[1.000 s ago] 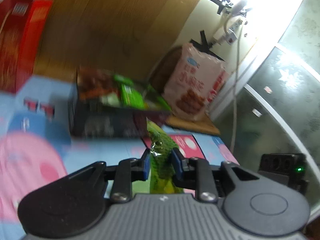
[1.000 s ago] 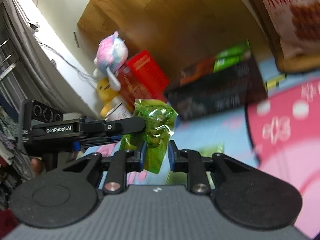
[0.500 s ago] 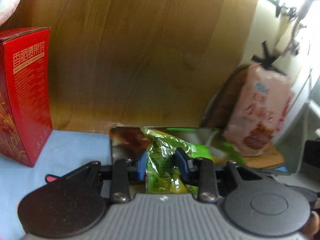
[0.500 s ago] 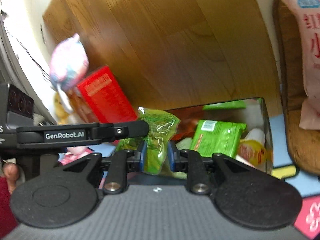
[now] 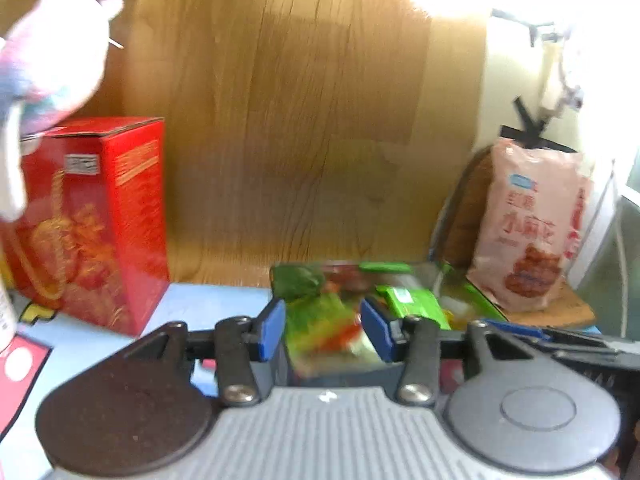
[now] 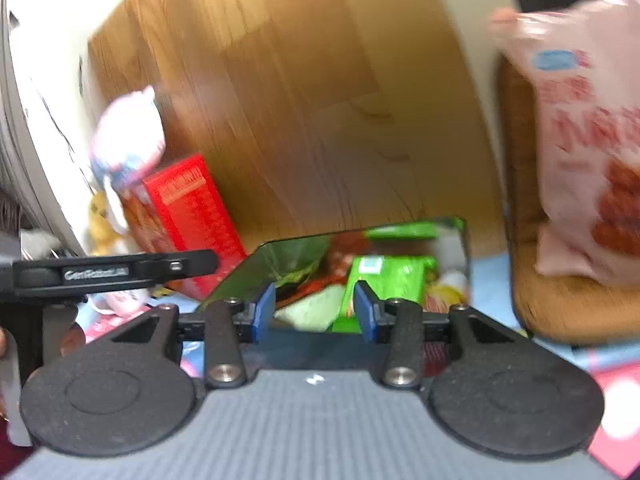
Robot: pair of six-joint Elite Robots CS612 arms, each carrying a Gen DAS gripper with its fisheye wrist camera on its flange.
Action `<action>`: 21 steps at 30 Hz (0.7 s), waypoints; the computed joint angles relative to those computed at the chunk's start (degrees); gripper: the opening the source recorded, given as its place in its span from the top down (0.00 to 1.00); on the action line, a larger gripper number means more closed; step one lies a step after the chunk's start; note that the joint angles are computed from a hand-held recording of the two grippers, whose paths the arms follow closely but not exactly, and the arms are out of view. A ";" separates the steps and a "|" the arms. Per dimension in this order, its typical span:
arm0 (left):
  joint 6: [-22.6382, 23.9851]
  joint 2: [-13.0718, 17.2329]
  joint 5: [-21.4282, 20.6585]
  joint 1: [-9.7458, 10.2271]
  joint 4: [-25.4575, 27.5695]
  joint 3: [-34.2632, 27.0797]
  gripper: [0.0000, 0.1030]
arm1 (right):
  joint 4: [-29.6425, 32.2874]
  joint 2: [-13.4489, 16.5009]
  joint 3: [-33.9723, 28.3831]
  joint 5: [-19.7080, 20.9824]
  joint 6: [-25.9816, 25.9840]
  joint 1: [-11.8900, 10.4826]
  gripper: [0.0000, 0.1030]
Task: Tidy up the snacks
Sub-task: 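Lift the pickle bag into the tin box and release it, then reach the open left gripper toward the light green pastry pack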
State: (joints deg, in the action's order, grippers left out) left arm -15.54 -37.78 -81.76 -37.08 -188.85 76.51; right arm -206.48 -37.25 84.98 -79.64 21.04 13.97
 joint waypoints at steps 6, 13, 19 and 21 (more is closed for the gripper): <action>-1.18 -3.42 -2.57 -1.58 0.32 9.08 0.53 | -3.97 -2.29 9.28 3.01 5.84 -0.18 0.49; -10.20 -2.46 -13.06 -1.05 3.79 10.57 0.52 | -4.60 -1.63 11.91 8.00 16.90 -0.42 0.49; -11.99 -3.28 -17.76 -1.00 1.89 13.01 0.71 | -6.41 -1.94 13.03 11.97 19.50 0.31 0.61; -10.80 -3.86 -16.16 -1.64 -0.04 14.92 0.75 | -6.45 -2.43 14.00 11.38 17.53 0.99 0.61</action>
State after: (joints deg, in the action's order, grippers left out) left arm -26.34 -41.65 -97.91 -38.72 -188.90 91.42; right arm -212.93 -39.68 98.98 -68.27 38.56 14.96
